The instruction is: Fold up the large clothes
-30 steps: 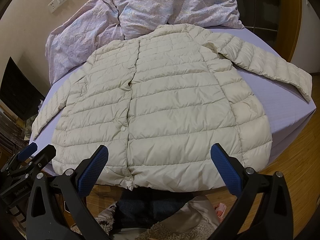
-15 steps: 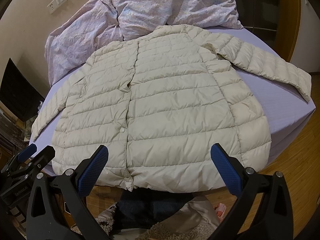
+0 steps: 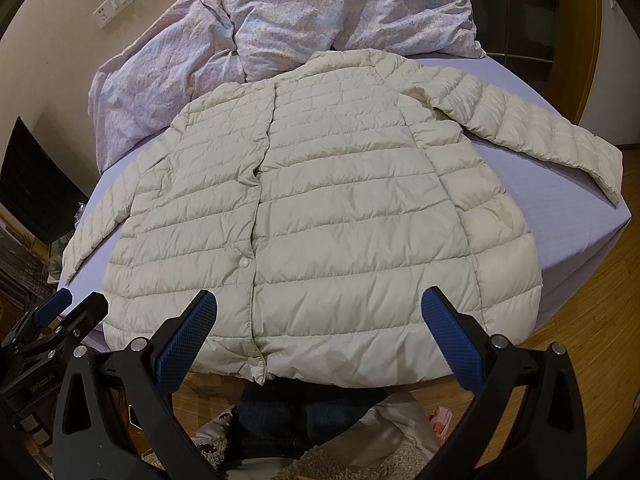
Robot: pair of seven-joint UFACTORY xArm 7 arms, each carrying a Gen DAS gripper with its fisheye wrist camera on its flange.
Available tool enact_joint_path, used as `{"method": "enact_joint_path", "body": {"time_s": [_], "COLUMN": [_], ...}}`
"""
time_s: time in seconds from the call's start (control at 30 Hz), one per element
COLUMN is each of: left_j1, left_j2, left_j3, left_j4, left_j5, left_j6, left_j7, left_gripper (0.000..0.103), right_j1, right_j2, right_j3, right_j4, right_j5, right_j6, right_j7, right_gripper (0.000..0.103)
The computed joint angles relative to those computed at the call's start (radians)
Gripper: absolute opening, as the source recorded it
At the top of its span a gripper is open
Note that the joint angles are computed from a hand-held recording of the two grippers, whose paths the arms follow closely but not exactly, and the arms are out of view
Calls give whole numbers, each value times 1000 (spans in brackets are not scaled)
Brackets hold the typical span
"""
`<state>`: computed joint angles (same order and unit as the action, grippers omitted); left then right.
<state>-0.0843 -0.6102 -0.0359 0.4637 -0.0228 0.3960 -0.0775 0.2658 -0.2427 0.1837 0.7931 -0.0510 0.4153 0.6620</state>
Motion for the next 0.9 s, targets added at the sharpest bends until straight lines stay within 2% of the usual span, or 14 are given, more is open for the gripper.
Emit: {"method": "enact_joint_path", "body": {"time_s": [0.9], "left_j1": [4], "left_j2": [14], "left_j3": [11], "left_j4": [16], "left_j5": [-7], "left_j6": [9], "left_j7": [20], "left_gripper": [101], "right_j1": [-2], "right_j2": [32], "right_j3": [-15], "right_j4": [12], "right_j5": [15], "right_j6": [-10], "right_j7": [-21], "right_gripper": [102]}}
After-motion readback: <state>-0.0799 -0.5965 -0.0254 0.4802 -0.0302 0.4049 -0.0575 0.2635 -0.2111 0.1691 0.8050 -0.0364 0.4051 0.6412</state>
